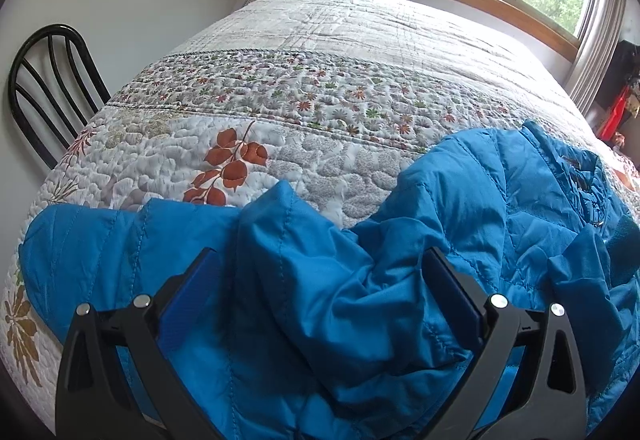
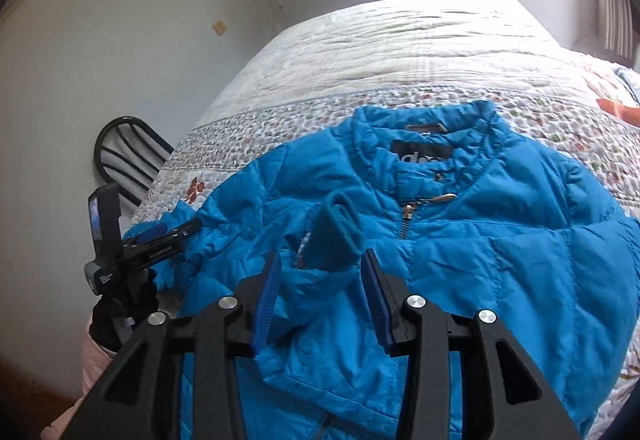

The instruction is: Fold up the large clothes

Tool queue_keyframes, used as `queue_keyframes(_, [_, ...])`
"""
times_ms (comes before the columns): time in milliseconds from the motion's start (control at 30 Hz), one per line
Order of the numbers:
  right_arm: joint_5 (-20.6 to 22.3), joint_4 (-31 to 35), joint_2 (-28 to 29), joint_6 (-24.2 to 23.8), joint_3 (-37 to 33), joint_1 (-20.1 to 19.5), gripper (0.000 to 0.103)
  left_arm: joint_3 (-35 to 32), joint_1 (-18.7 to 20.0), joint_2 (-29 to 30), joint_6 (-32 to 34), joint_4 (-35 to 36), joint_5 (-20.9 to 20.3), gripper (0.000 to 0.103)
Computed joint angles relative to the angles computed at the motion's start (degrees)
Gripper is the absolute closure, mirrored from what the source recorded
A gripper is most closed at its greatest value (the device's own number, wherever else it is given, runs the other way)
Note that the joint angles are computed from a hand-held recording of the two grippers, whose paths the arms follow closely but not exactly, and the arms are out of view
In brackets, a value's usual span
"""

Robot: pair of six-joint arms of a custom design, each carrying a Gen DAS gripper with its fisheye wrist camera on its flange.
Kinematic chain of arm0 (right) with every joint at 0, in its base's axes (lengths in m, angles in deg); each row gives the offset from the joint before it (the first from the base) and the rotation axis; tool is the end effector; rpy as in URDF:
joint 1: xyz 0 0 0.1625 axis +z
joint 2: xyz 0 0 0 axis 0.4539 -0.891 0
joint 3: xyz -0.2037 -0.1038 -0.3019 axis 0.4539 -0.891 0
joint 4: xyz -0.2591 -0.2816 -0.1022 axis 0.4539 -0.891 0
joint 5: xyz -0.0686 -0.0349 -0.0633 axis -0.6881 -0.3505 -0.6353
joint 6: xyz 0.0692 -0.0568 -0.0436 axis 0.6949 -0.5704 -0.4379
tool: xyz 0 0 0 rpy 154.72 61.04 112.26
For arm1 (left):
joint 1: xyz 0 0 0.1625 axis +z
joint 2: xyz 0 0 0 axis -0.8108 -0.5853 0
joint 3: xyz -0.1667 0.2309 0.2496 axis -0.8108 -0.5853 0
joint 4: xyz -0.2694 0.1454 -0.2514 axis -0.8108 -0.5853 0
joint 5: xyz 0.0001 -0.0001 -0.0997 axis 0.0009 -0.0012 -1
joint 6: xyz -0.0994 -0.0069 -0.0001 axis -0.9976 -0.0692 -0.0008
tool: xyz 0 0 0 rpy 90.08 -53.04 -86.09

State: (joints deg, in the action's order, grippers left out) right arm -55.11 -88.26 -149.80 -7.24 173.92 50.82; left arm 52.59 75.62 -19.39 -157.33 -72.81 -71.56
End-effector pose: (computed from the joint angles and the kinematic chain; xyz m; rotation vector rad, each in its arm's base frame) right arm 0.0524 -0.3919 0.2497 0.6733 -2.8264 0.5776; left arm -0.1960 -0.3026 0.0138 -0.1997 2.1032 -0.9066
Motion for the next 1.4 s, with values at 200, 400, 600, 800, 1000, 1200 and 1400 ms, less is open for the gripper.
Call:
queue_keyframes(200, [1.7, 8.2, 5.0, 5.3, -3.6, -1.7, 0.060, -0.4, -0.3, 0.0, 0.2, 0.8, 0.2, 0.003])
queue_keyframes(400, [5.3, 5.7, 11.3, 2.1, -2.5, 3.7, 0.063, 0.0, 0.2, -0.2, 1.5, 0.8, -0.1, 0.003])
queue_keyframes(600, [5.9, 10.1, 8.9, 1.1, -1.8, 4.5, 0.062, 1.4, 0.1, -1.4, 3.3, -0.8, -0.8, 0.003])
queue_keyframes(800, [-1.4, 4.7, 4.3, 0.9, 0.9, 3.1, 0.062, 3.0, -1.9, -3.9, 3.0, -2.5, -2.0, 0.003])
queue_keyframes(1000, [-6.1, -4.3, 2.1, -1.8, 4.7, -0.7, 0.062, 4.7, -6.0, -0.3, 16.1, -24.9, -5.9, 0.003])
queue_keyframes(1200, [-4.6, -5.9, -5.4, -6.7, 5.9, -5.6, 0.062, -2.1, -3.9, 10.6, 27.3, -35.8, -8.8, 0.006])
queue_keyframes(1400, [-9.1, -8.7, -2.0, -10.3, 6.1, -8.7, 0.062, -7.9, 0.0, 15.9, 26.1, -24.6, -9.2, 0.006])
